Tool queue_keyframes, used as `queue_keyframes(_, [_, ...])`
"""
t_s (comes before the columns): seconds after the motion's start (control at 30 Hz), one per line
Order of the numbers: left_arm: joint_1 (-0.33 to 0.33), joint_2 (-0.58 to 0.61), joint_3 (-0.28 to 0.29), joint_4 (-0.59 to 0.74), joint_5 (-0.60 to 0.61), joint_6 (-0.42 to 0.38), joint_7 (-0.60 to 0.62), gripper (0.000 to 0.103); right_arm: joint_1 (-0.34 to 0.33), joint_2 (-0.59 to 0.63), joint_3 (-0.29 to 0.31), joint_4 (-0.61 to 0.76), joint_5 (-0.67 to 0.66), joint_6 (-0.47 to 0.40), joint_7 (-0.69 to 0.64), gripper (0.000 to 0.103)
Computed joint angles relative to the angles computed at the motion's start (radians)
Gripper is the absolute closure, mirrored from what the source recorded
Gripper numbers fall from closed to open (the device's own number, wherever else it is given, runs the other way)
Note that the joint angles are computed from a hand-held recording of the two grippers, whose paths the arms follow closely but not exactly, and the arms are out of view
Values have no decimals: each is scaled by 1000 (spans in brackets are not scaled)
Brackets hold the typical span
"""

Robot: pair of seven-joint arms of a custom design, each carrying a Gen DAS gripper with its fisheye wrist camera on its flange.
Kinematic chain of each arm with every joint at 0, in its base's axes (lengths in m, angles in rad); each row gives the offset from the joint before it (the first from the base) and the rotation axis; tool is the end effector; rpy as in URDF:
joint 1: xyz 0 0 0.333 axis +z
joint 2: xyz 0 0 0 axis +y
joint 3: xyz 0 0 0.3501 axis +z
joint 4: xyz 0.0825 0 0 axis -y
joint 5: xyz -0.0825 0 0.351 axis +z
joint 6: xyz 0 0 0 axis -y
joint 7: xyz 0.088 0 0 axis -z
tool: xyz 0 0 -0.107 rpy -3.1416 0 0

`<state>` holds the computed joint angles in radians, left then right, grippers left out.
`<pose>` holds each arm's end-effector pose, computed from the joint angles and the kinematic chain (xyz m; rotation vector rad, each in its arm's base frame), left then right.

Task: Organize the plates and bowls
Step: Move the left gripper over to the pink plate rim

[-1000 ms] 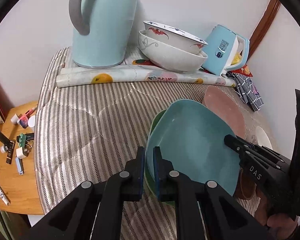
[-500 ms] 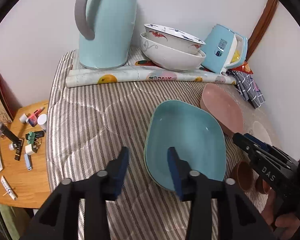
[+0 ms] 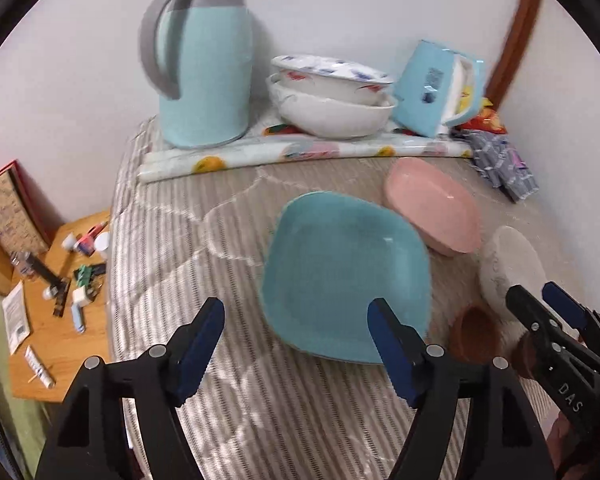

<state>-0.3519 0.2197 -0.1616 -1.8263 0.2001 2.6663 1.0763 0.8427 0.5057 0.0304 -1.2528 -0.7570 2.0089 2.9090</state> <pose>0.5590 -0.3110 0.5349 -1.7907 2.0868 -0.8067 0.4962 0.5191 0.5485 -1.6053 2.0162 -0.8049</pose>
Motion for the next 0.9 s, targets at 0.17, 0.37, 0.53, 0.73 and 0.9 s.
queue_keyframes(0.17, [-18,-10,-3,1,38,15,-22,30,-5,-66,6,-97,-30,20,67,38])
queue_keyframes(0.37, [-22,8,-11,47,-14,-8,-43,31,-35,-109,33,-146,-38,36,69,38])
queue_keyframes(0.53, [-29,36,-3,103,-25,-60,-63,32,-32,-111,35,-125,-60,-18,38,35])
queue_keyframes(0.73, [-31,74,-4,151,-31,-56,-43,32,-69,-141,45,-160,-43,21,54,35])
queue_keyframes(0.9, [-30,109,-8,187,-73,-3,-12,32,-81,-131,41,-140,-31,0,31,35])
